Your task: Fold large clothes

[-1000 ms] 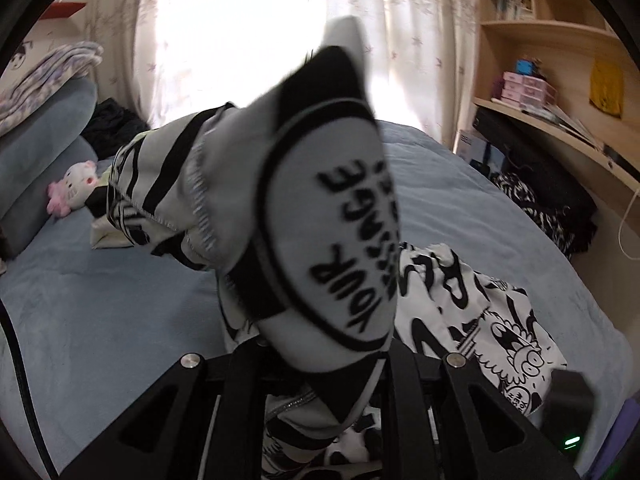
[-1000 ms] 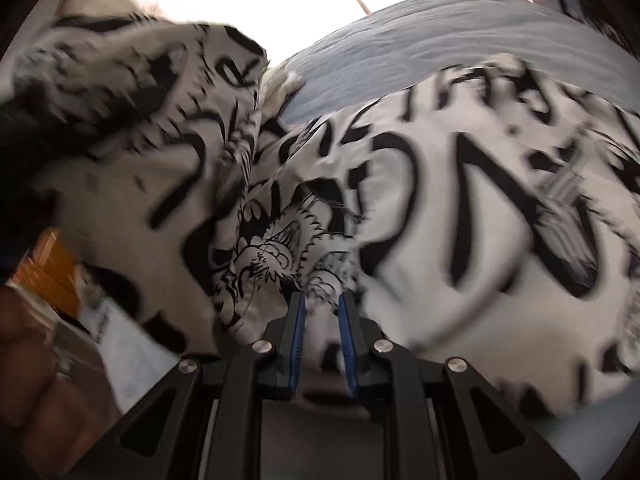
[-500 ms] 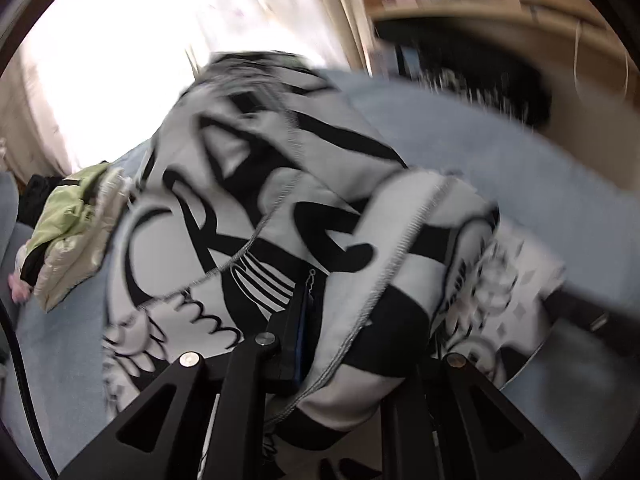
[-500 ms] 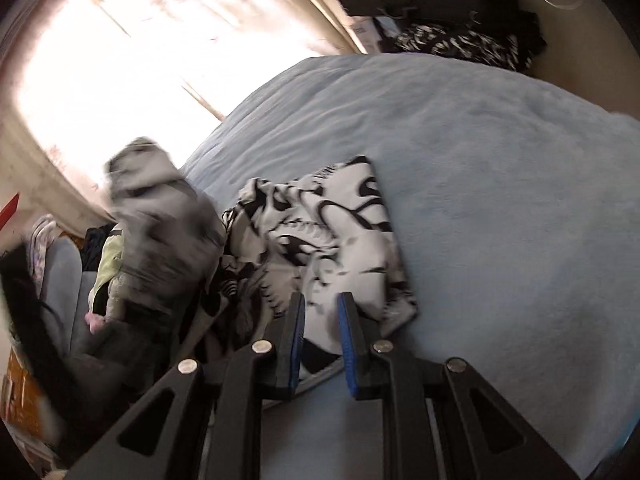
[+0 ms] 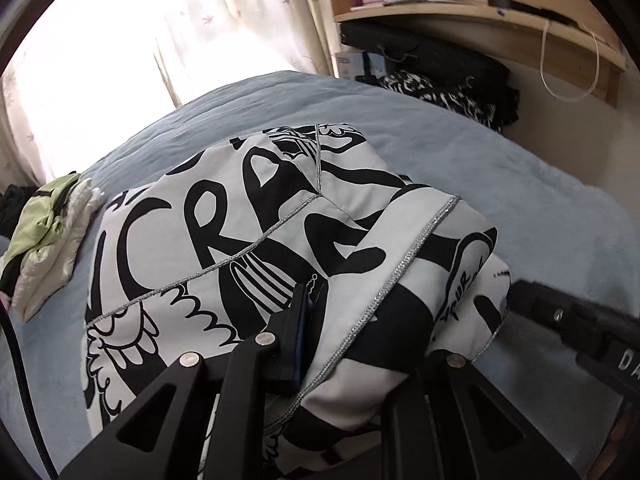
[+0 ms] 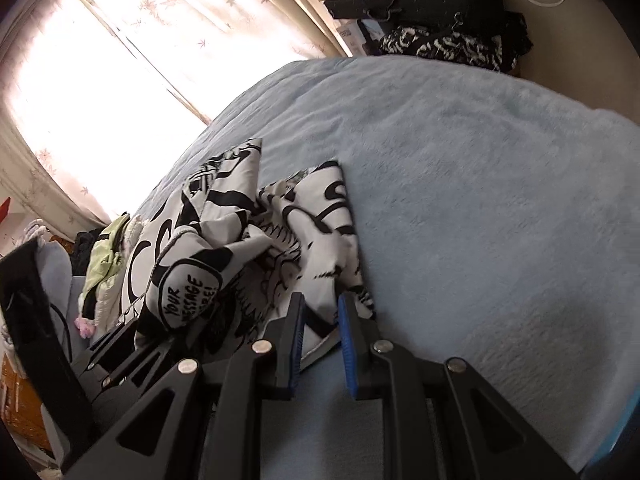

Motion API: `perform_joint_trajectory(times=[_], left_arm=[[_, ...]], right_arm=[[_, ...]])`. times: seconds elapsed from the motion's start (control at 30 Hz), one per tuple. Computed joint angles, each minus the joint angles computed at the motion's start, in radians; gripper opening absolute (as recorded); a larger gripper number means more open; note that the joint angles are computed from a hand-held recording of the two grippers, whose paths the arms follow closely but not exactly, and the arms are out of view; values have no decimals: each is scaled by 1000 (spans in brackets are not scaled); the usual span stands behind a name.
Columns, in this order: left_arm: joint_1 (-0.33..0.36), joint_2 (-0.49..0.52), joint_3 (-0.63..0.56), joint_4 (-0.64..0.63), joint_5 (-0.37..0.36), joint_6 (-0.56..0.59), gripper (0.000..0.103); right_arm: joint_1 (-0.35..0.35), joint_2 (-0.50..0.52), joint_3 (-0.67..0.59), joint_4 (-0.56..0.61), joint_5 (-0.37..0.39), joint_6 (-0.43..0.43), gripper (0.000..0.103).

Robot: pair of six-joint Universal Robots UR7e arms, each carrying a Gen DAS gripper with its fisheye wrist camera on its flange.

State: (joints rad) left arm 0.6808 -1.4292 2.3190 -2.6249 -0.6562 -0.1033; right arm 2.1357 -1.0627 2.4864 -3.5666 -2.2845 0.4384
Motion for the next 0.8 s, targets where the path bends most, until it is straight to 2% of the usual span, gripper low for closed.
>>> perform_joint_trajectory(times=[0.13, 0.23, 0.5, 0.57, 0.63, 0.8], left_arm=[[35, 36, 5, -27, -15, 39, 12], [35, 13, 2, -24, -43, 38, 12], [48, -73, -35, 152, -94, -17, 16], [51, -95, -50, 211, -115, -45, 17], [49, -112, -51, 241, -124, -67, 18], [27, -111, -45, 300, -81, -111, 23]], right_arm=[[-17, -20, 10, 30, -10, 21, 17], [-22, -32, 13, 64, -11, 35, 17], [-10, -73, 7, 144, 5, 86, 18], [-7, -83, 2, 169, 13, 99, 25], [8, -86, -6, 182, 0, 111, 40], [41, -85, -25, 198, -15, 95, 40]])
